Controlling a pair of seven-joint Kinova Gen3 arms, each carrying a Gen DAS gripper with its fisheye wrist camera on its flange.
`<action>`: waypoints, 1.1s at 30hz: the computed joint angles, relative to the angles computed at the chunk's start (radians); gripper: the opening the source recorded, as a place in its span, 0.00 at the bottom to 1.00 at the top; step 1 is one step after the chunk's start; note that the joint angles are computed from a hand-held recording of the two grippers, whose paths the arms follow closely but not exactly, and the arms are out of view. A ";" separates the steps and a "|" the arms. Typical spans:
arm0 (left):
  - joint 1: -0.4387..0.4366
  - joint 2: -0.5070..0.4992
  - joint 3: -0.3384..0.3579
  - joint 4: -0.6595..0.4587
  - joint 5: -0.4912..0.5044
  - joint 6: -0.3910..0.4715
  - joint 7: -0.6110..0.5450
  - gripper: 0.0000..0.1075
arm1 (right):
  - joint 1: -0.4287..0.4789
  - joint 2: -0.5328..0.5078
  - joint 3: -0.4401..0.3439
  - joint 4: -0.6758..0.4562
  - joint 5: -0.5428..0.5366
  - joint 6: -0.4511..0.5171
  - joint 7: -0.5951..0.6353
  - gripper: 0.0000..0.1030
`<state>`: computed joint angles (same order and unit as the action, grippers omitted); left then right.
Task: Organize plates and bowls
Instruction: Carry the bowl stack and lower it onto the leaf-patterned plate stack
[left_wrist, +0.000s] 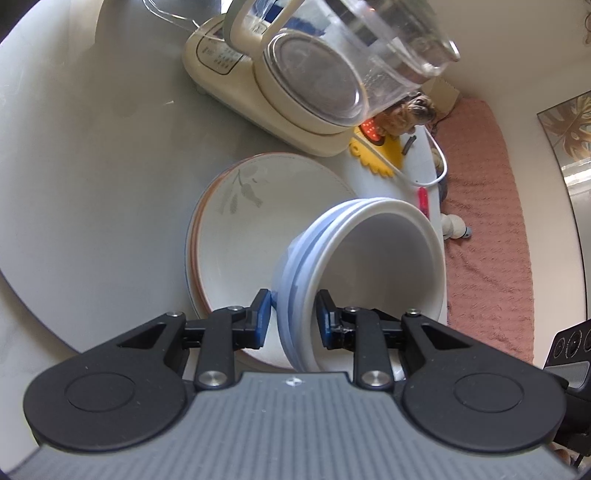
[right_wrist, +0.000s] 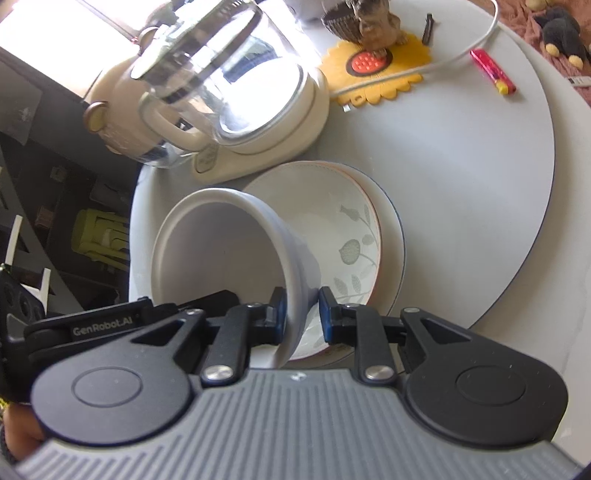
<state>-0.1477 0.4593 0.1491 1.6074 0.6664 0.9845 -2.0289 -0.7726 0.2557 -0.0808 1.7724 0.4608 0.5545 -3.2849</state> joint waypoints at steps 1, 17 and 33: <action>0.004 0.011 -0.001 -0.011 -0.004 0.001 0.003 0.28 | 0.008 0.008 -0.003 -0.003 -0.009 -0.003 0.009 0.22; 0.055 0.071 0.010 -0.095 -0.088 -0.018 0.074 0.28 | 0.062 0.043 0.005 -0.016 -0.130 -0.035 0.153 0.23; 0.080 0.029 0.003 -0.137 -0.172 0.002 0.149 0.29 | 0.025 -0.005 0.038 0.017 -0.084 -0.038 0.101 0.28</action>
